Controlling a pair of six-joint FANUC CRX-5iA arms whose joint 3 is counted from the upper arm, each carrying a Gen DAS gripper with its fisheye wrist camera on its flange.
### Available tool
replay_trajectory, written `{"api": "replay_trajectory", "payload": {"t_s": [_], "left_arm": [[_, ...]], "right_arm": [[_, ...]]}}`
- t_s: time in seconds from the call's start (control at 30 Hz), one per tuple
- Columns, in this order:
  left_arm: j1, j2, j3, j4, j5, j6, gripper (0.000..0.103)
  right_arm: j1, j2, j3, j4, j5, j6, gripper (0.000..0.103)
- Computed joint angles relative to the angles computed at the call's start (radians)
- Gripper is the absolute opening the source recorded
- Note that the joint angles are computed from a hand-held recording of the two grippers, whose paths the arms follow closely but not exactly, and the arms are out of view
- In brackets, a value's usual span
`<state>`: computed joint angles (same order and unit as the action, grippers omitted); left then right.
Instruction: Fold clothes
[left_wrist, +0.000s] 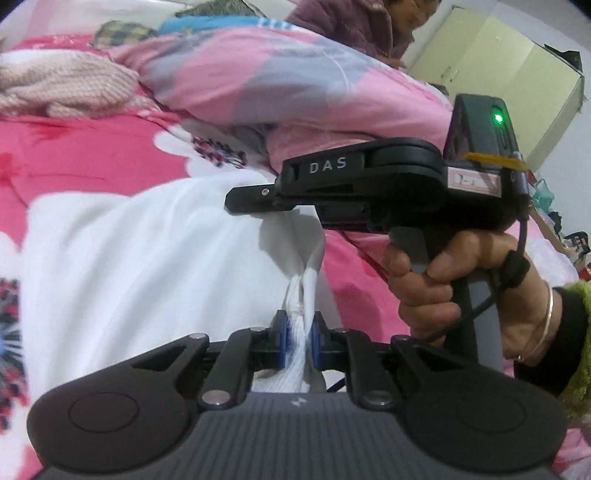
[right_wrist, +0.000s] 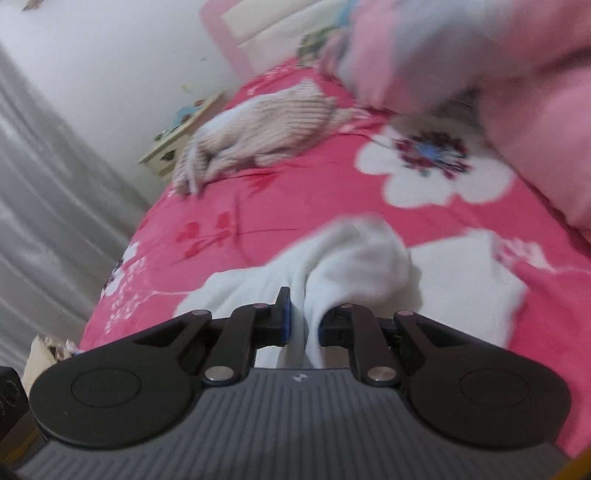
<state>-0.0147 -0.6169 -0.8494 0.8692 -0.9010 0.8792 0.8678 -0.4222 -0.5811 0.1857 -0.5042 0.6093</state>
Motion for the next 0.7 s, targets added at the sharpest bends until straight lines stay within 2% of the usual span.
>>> {"api": "replay_trajectory", "payload": {"t_s": [0.2,0.3,0.33,0.4,0.47,0.5,0.57,0.63,0.7], "left_arm": [[-0.149,0.054,0.020,0.013,0.113,0.025,0.013],[-0.193,0.107,0.048,-0.018,0.125,0.050,0.015],[-0.189,0.118,0.051,-0.019,0.104,0.042,0.018],[-0.175,0.136,0.054,-0.014,0.057,0.020,0.025],[-0.130,0.115,0.046,0.016,-0.015,-0.022,0.037],[-0.093,0.099,0.040,0.037,-0.066,-0.044,0.040],[0.006,0.069,0.024,0.092,-0.196,-0.089,0.043],[0.130,0.036,0.005,0.140,-0.337,-0.113,0.046],[0.255,0.002,-0.013,0.165,-0.441,-0.131,0.048]], "right_arm": [[-0.070,-0.067,-0.033,-0.067,0.026,0.116,0.010],[-0.104,-0.081,-0.050,-0.106,0.032,0.146,0.010],[-0.118,-0.078,-0.052,-0.140,0.026,0.160,0.010],[-0.171,-0.063,-0.034,-0.283,-0.003,0.239,0.011],[-0.275,-0.046,0.011,-0.522,-0.049,0.387,0.015],[-0.335,-0.041,0.033,-0.647,-0.076,0.475,0.015],[-0.426,-0.031,0.067,-0.806,-0.145,0.592,0.020],[-0.499,-0.023,0.092,-0.911,-0.216,0.669,0.032],[-0.522,-0.029,0.100,-0.936,-0.266,0.685,0.040]]}}
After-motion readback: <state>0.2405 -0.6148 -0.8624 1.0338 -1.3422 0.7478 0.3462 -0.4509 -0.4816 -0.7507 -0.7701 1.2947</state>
